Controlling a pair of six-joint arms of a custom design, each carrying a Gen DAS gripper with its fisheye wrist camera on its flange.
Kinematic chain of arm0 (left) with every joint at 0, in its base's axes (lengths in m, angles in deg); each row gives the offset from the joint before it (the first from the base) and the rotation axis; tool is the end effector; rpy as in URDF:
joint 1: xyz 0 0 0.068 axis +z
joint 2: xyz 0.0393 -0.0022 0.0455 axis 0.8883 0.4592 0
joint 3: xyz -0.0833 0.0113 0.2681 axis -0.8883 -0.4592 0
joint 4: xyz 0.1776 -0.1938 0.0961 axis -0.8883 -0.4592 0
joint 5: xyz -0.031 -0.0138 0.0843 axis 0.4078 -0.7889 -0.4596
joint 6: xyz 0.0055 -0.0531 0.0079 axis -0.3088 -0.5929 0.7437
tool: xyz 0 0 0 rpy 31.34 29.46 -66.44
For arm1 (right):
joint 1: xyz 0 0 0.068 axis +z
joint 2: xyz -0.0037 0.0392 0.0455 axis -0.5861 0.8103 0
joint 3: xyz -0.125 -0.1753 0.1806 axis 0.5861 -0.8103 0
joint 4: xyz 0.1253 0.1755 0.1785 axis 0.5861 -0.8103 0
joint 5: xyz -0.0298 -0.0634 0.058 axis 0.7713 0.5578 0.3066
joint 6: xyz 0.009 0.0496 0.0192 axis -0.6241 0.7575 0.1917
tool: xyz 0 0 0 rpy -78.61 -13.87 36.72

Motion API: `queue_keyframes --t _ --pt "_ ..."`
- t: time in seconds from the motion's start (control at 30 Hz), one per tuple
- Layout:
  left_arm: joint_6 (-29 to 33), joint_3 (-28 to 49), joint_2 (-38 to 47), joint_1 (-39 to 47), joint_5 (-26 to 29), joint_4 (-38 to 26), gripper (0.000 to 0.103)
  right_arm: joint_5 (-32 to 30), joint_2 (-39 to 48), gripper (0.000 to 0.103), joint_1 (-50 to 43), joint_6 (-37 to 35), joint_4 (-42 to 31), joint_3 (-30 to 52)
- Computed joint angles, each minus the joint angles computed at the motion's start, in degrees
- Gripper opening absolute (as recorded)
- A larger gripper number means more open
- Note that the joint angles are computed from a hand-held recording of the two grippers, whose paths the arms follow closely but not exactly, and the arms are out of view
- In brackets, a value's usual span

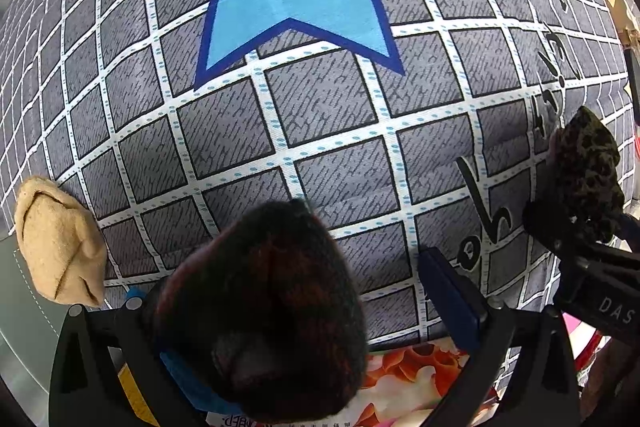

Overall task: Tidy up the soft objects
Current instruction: 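Lift the knit hat and leopard scarf and carry them toward the white box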

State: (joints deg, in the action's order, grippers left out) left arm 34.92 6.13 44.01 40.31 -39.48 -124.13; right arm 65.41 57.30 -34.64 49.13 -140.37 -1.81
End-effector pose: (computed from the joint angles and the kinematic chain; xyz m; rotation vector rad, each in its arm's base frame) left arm 0.3834 -0.1534 0.1520 -1.3438 -2.6450 -0.1456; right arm 0.3166 0.0149 0.1903 -1.3183 -2.6946 -0.2838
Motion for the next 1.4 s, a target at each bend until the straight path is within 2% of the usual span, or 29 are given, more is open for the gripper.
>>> queue_keyframes --t 0.03,0.1,0.13,0.17,0.2,0.23,0.33,0.43,0.57,0.9,1.07,1.4 --pt "-0.1 0.1 0.0 -0.3 0.1 -0.2 0.1 -0.4 0.0 0.1 -0.1 0.0 -0.3 -0.1" --pt "0.3 -0.3 -1.1 -1.2 0.6 -0.6 0.09 -0.5 -0.7 0.084 0.4 -0.4 -1.3 0.1" --pt "1.6 -1.0 -2.3 -1.8 0.9 -0.5 0.076 -0.1 -1.3 0.077 0.9 -0.9 -1.9 0.3" --pt "2.7 -1.4 -3.3 -2.4 1.3 -0.4 0.052 0.3 -1.9 0.061 1.2 -1.4 -2.4 0.4" --pt "4.1 -1.7 -4.2 -2.9 2.1 -0.7 0.041 0.7 -2.7 0.038 1.6 -2.0 -2.7 0.4" --pt "4.7 -2.0 -4.7 -3.3 2.1 -0.9 0.041 0.9 -3.3 0.034 2.0 -2.4 -2.9 0.4" --pt "4.5 -3.1 -7.3 -3.6 2.7 -0.2 0.04 -1.5 -5.4 0.034 1.7 -2.2 -1.0 -2.0" --pt "3.6 -1.7 -9.2 -3.1 4.8 -1.9 0.04 -5.7 -10.9 0.034 0.1 3.0 3.0 -7.1" --pt "3.4 1.4 -11.7 -2.3 7.5 -4.1 0.04 -4.8 -14.2 0.034 1.0 4.3 1.4 -7.3" --pt "4.2 12.7 -13.8 3.0 14.0 -11.3 0.04 -2.1 -18.6 0.034 6.0 9.2 -1.5 -0.3" --pt "7.5 13.7 -14.8 7.7 16.0 -10.8 0.04 -2.6 -16.3 0.034 4.0 5.7 -4.1 6.7" --pt "10.4 22.0 -13.8 15.3 19.7 -15.4 0.04 0.0 -13.2 0.034 10.5 10.4 -4.3 14.9"
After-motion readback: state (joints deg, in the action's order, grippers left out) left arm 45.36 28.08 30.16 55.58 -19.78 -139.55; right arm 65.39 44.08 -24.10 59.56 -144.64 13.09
